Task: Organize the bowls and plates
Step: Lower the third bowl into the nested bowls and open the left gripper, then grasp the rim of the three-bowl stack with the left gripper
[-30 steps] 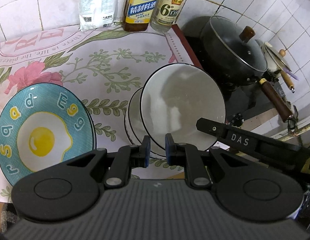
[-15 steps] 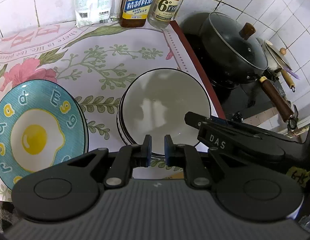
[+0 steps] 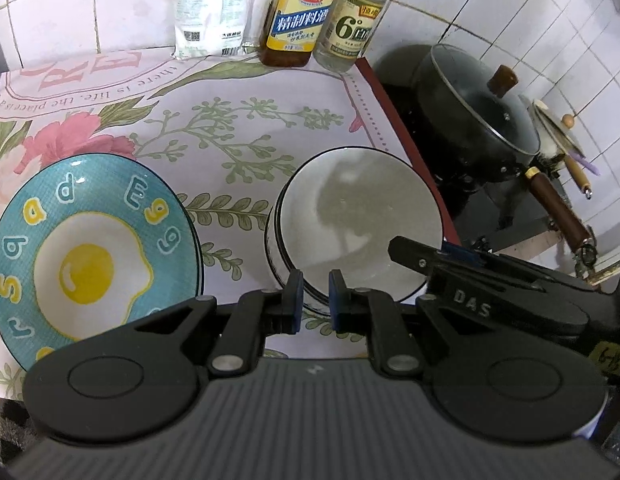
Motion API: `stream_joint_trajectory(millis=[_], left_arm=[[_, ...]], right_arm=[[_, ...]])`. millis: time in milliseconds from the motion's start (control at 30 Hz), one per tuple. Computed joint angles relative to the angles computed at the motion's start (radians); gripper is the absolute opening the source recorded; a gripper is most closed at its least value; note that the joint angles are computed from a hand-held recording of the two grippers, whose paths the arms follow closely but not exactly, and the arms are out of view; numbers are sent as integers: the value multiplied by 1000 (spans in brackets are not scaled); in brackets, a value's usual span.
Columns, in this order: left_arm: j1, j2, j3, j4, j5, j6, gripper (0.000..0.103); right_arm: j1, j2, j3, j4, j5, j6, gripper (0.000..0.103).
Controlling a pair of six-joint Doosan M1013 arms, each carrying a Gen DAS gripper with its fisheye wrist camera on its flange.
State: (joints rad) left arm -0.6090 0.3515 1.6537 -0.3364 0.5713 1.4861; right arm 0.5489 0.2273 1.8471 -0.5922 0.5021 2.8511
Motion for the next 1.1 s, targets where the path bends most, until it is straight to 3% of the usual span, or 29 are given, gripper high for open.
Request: stream_joint_trajectory(millis=[367, 600, 933, 1100], left_arm=[[10, -50, 52, -100, -29, 124, 12], [5, -90, 84, -113, -17, 175, 13], [-6, -120, 132, -158, -74, 251, 15], [-9, -115, 145, -191, -89, 288, 16]], right_arm=[[59, -77, 62, -297, -11, 137, 42], [77, -124, 95, -340, -82, 132, 42], [138, -125, 116, -473, 15, 179, 55], [146, -122, 138, -531, 4, 233, 58]])
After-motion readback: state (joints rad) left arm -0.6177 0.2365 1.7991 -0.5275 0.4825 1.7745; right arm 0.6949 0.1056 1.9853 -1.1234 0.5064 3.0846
